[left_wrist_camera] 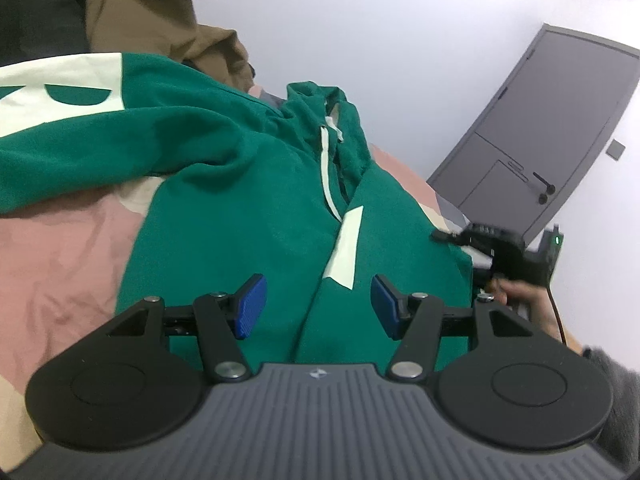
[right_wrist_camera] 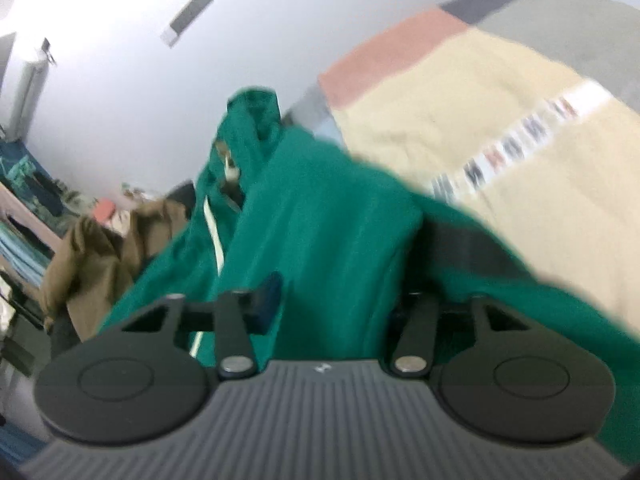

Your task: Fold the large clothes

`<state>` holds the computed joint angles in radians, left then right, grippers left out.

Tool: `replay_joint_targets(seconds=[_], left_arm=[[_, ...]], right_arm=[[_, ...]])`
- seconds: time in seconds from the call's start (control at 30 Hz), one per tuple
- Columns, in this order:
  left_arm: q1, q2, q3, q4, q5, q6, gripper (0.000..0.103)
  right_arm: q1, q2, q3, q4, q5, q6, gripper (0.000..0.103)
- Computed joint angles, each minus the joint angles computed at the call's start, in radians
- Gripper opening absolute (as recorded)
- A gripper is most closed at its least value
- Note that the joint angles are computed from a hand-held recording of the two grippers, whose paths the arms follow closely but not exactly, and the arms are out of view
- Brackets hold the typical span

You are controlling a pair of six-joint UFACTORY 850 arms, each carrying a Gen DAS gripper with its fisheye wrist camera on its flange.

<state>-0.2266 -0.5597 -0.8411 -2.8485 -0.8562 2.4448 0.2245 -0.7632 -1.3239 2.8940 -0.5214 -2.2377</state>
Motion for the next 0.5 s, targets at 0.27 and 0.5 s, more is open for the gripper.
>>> replay_joint_targets(seconds=[0.27, 0.5], left_arm=[[-0.017, -0.030, -0.026, -0.003, -0.019, 0.036, 0.063], [-0.036, -0.055, -0.058, -0.032, 0.020, 0.085, 0.063]], right_arm=[[-0.078, -0.041, -0.051, 0.138, -0.183, -0.069, 0.031], [-0.137, -0.161, -0.159, 0.132, -0.162, 0.100, 0.030]])
